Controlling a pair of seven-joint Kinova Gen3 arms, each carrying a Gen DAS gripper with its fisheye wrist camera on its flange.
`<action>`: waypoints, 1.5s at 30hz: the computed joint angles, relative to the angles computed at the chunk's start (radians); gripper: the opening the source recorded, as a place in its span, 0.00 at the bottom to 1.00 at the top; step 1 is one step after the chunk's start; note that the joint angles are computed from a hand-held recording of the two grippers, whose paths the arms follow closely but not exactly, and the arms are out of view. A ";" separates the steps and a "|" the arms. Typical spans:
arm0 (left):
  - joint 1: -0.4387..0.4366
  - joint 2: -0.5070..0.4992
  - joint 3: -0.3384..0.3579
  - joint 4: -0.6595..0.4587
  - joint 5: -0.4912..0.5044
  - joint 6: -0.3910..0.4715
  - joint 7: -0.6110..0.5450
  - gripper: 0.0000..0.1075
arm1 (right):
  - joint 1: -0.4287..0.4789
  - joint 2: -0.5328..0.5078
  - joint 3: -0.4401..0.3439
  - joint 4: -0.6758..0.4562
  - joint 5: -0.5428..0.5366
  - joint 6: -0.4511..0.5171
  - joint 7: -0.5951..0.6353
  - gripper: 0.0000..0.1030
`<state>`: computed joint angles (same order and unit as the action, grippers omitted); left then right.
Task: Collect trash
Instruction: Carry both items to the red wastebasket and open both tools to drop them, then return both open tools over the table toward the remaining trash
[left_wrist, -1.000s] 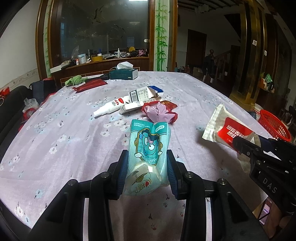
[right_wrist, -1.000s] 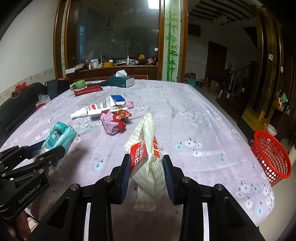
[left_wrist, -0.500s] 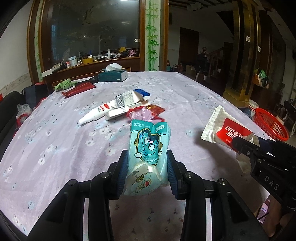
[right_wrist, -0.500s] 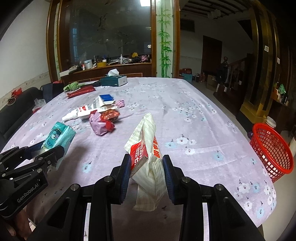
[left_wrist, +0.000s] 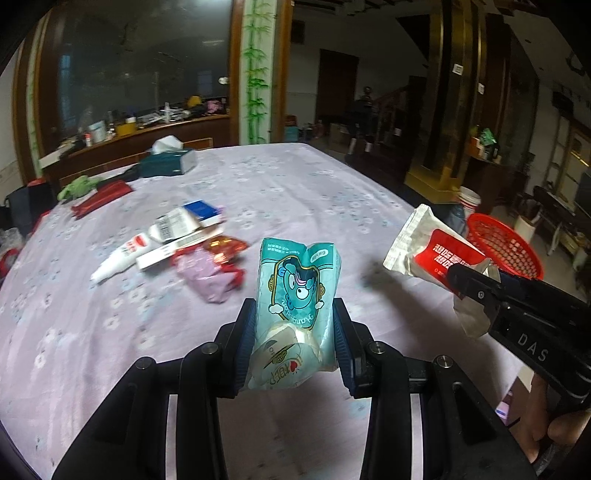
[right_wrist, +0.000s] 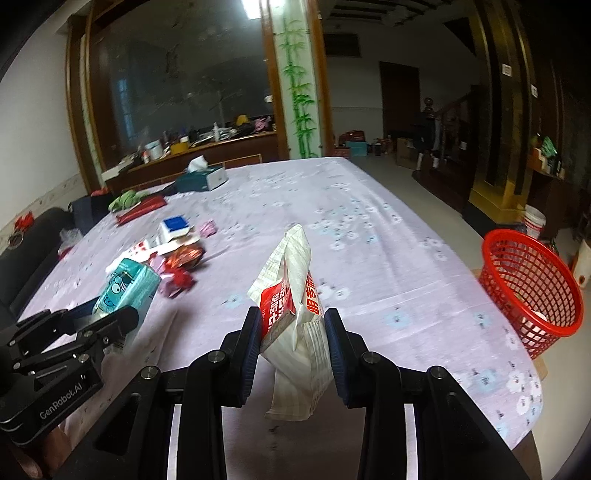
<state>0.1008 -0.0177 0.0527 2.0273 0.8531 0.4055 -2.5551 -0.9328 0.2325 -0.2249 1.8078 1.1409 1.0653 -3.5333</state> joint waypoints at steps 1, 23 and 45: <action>0.008 0.007 0.010 -0.012 -0.023 -0.001 0.024 0.35 | 0.002 -0.009 0.002 0.009 0.000 0.003 -0.008 0.36; 0.236 0.250 0.232 -0.409 -0.285 0.133 0.327 0.36 | 0.293 -0.424 -0.110 0.306 -0.127 0.137 -0.107 0.36; 0.301 0.393 0.274 -0.573 -0.466 0.176 0.574 0.56 | 0.630 -0.554 -0.053 0.392 -0.166 -0.133 0.058 0.50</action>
<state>0.4020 0.3758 0.3268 1.4542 0.3873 0.5819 -1.9816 -0.3025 -0.3213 -0.2775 2.1993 0.9752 0.9323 -3.4757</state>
